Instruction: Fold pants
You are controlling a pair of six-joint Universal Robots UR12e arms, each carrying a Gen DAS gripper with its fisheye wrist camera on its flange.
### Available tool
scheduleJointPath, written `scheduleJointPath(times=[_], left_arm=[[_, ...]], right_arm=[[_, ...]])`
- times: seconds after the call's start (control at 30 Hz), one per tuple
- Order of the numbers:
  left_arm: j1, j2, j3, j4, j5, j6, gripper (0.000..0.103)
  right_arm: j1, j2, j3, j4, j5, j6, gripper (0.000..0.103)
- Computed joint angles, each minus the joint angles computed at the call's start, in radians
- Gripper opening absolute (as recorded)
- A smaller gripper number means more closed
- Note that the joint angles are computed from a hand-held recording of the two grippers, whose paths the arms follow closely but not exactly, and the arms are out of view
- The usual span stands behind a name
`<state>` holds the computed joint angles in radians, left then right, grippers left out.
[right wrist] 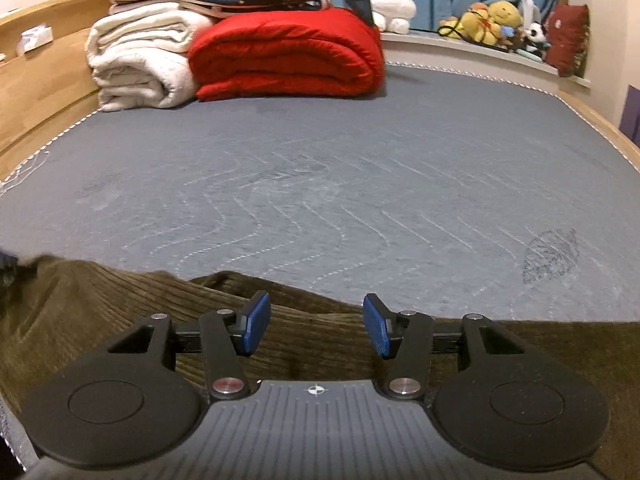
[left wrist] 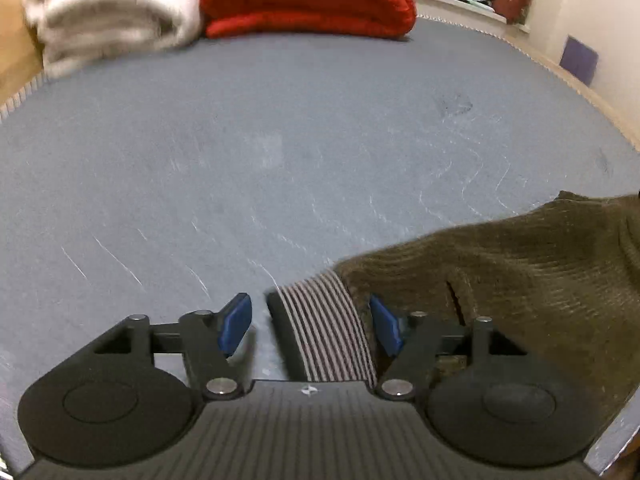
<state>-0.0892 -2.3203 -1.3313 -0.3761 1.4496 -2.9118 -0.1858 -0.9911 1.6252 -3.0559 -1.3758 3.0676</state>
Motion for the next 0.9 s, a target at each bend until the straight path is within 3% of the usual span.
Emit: scheduleJointPath(times=[0.1, 0.17, 0.23, 0.27, 0.3, 0.37, 0.4, 0.53, 0.63, 0.7, 0.77, 0.83, 0.9], left_arm=[[-0.019, 0.036, -0.07, 0.182, 0.058, 0.081, 0.07], [-0.021, 0.049, -0.093, 0.211, 0.006, 0.134, 0.07], [-0.021, 0.061, -0.107, 0.166, -0.055, 0.186, 0.07], [-0.02, 0.067, -0.11, 0.114, -0.077, 0.224, 0.064], [-0.022, 0.072, -0.102, 0.02, -0.072, 0.273, 0.058], [-0.025, 0.071, -0.101, -0.102, 0.011, 0.337, 0.061], [-0.021, 0.074, -0.109, -0.1, 0.005, 0.349, 0.061], [-0.031, 0.077, -0.093, -0.141, 0.018, 0.274, 0.062], [-0.052, 0.078, -0.113, -0.02, 0.066, 0.333, 0.061], [-0.045, 0.086, -0.133, 0.056, -0.022, 0.368, 0.061], [-0.038, 0.092, -0.126, -0.017, -0.079, 0.372, 0.061], [-0.047, 0.083, -0.113, -0.133, -0.016, 0.442, 0.062], [-0.056, 0.086, -0.129, -0.099, 0.005, 0.504, 0.063]], right_arm=[[-0.001, 0.007, -0.008, 0.008, -0.01, 0.017, 0.054], [-0.002, 0.007, -0.004, 0.0, -0.011, 0.003, 0.057], [-0.001, 0.006, 0.001, -0.005, -0.02, -0.016, 0.058], [-0.002, 0.006, 0.002, -0.002, -0.023, -0.02, 0.058], [-0.003, 0.005, 0.003, 0.004, -0.027, -0.019, 0.058], [-0.005, 0.006, 0.002, 0.01, -0.032, -0.014, 0.058], [-0.006, 0.005, 0.003, 0.009, -0.034, -0.011, 0.058], [-0.013, 0.002, 0.007, 0.003, -0.028, -0.003, 0.059], [-0.017, 0.001, 0.007, -0.001, -0.029, 0.008, 0.06], [-0.019, 0.002, 0.006, -0.001, -0.028, 0.018, 0.061], [-0.021, 0.002, 0.007, -0.002, -0.03, 0.024, 0.061], [-0.02, 0.001, 0.008, -0.005, -0.035, 0.027, 0.062], [-0.021, 0.001, 0.009, -0.011, -0.038, 0.033, 0.063]])
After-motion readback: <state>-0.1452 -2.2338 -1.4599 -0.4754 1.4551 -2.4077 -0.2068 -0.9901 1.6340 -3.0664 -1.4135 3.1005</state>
